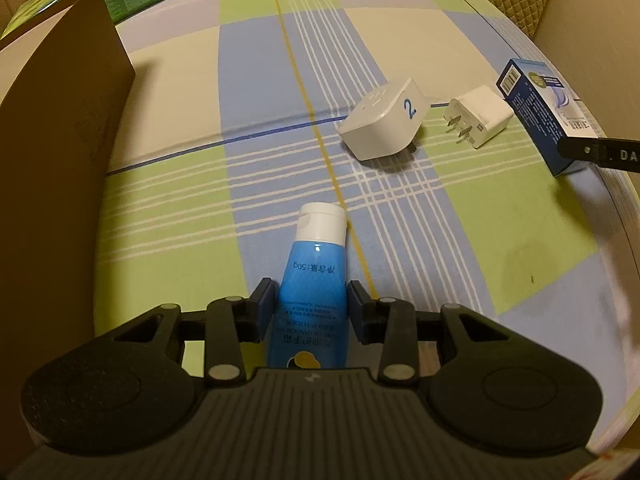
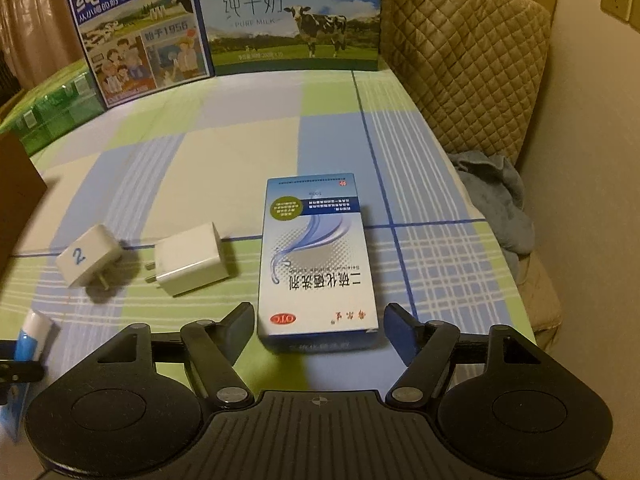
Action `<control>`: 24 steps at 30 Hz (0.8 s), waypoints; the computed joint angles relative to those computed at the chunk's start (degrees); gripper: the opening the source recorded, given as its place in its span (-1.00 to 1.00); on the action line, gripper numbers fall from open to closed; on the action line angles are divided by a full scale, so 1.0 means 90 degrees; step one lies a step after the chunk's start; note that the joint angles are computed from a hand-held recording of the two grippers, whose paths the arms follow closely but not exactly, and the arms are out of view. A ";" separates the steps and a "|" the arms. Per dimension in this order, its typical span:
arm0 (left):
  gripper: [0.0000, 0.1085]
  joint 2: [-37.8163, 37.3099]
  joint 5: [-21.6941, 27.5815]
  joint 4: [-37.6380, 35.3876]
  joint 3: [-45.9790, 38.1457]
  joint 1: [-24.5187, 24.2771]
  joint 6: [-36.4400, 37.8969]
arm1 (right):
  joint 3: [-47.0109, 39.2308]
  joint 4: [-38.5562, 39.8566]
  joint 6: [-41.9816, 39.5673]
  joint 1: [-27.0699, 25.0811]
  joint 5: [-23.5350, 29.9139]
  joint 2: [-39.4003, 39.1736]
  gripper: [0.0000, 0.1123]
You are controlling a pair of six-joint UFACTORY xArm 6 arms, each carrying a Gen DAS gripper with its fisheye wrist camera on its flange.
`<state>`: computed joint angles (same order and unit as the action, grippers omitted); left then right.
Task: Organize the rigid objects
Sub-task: 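Grasp the blue-and-white medicine box with the right gripper while the left holds the tube, then lift the blue tube and blue-and-white medicine box with both grippers toward the brown box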
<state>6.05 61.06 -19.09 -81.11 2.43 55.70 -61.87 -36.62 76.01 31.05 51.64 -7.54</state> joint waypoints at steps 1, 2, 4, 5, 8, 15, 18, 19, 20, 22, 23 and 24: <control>-0.37 0.0004 0.0004 -0.0003 -0.0005 0.0001 0.0003 | 0.0000 0.0021 -0.0046 -0.0028 -0.0029 0.0028 0.22; -0.37 0.0004 0.0005 -0.0010 -0.0005 0.0004 0.0009 | 0.0004 0.0023 -0.0076 -0.0050 -0.0049 0.0047 0.22; -0.37 -0.0001 -0.0012 -0.0028 0.0009 0.0012 0.0031 | 0.0039 -0.0044 -0.0094 -0.0074 -0.0104 0.0048 0.22; -0.37 -0.0008 -0.0027 -0.0034 0.0023 0.0014 0.0048 | 0.0090 -0.0093 -0.0089 -0.0079 -0.0154 0.0021 0.22; -0.37 -0.0011 -0.0043 -0.0038 0.0033 0.0016 0.0071 | 0.0183 -0.0123 -0.0124 -0.0053 -0.0200 -0.0058 0.09; -0.37 -0.0087 -0.0106 -0.0107 0.0140 0.0037 0.0158 | 0.0410 -0.0212 0.0193 0.0239 -0.0064 -0.0319 0.09; -0.37 -0.0180 -0.0088 -0.0164 0.0244 0.0082 0.0284 | 0.0536 -0.0224 0.0378 0.0486 0.0036 -0.0481 0.09; -0.37 -0.0221 -0.0078 -0.0183 0.0287 0.0096 0.0326 | 0.0590 -0.0226 0.0440 0.0595 0.0064 -0.0546 0.09; -0.37 -0.0273 -0.0073 -0.0206 0.0345 0.0120 0.0393 | 0.0627 -0.0225 0.0478 0.0696 0.0101 -0.0598 0.09; -0.37 -0.0397 -0.0063 -0.0265 0.0496 0.0187 0.0549 | 0.0696 -0.0207 0.0508 0.0945 0.0188 -0.0702 0.09; -0.37 -0.0452 -0.0045 -0.0295 0.0559 0.0225 0.0606 | 0.0714 -0.0199 0.0536 0.1071 0.0245 -0.0739 0.09; -0.37 -0.0516 -0.0034 -0.0324 0.0634 0.0263 0.0682 | 0.0740 -0.0190 0.0565 0.1191 0.0284 -0.0780 0.09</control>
<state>1.41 60.75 -22.01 -75.41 4.80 61.84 -55.21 -38.33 81.09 41.77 54.20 -14.56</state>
